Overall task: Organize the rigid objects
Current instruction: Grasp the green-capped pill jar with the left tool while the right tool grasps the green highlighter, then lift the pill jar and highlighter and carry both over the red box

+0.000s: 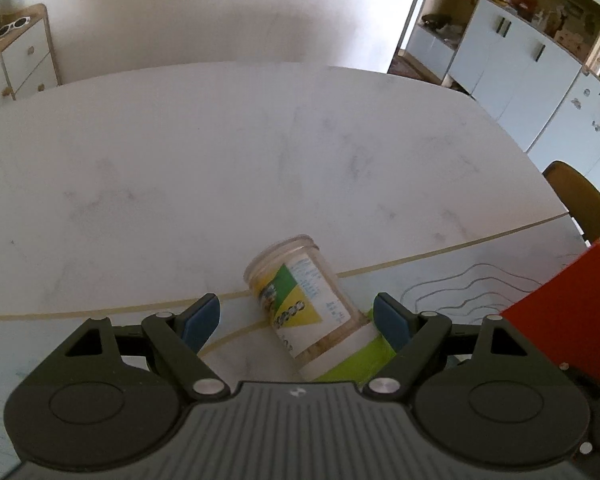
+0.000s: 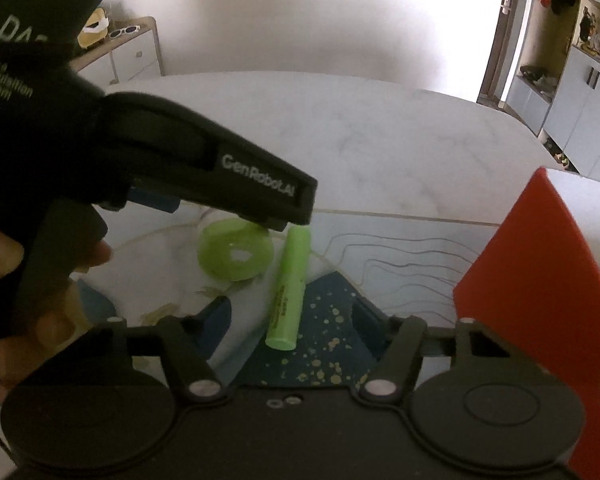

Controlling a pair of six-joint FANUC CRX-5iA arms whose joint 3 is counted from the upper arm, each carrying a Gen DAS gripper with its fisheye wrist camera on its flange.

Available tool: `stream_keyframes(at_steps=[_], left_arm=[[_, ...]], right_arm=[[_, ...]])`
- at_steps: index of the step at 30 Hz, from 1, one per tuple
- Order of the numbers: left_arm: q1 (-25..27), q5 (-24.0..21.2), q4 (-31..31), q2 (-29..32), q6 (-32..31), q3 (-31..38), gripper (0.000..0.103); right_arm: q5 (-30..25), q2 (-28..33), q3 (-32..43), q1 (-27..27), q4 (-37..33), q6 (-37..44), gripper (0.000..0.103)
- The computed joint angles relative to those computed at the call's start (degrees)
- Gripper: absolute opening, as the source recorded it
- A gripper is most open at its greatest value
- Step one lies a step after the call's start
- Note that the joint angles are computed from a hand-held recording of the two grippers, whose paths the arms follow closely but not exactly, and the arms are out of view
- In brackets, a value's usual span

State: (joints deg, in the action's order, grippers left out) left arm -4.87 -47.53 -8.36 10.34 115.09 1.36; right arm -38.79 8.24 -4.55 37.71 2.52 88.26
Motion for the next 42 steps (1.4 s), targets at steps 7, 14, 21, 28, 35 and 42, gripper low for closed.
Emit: stream_keyframes(at_steps=[7, 14, 21, 28, 35, 42], left_arm=[[-0.63, -0.95, -1.96, 1.17, 1.86, 1.34, 0.084], [-0.24, 0.93, -1.08, -0.14, 0.34, -0.67, 0.062], [-0.06, 0.39, -0.68, -1.37, 0.54, -1.67, 0.055], [-0.60, -0.07, -0.93, -3.38, -1.58, -3.51, 0.048], [-1.21, -0.55, 0.47, -7.86, -2.92, -7.56, 0.047], [-2.25, -0.82, 2.10, -12.99, -3.26, -11.38, 0.045]], right_arm=[[1.41, 0.14, -0.48, 0.31, 0.71, -0.28, 0.047], [2.29, -0.17, -1.21, 0.82, 2.36, -2.67, 0.029], [1.53, -1.51, -1.92, 1.05, 1.74, -3.72, 0.015], [0.46, -5.14, -3.61, 1.30, -0.01, -4.29, 0.015], [-2.80, -8.62, -3.10, -0.52, -5.22, -1.36, 0.015], [-6.59, -13.37, -3.15, -2.64, -8.56, 0.57, 0.015]])
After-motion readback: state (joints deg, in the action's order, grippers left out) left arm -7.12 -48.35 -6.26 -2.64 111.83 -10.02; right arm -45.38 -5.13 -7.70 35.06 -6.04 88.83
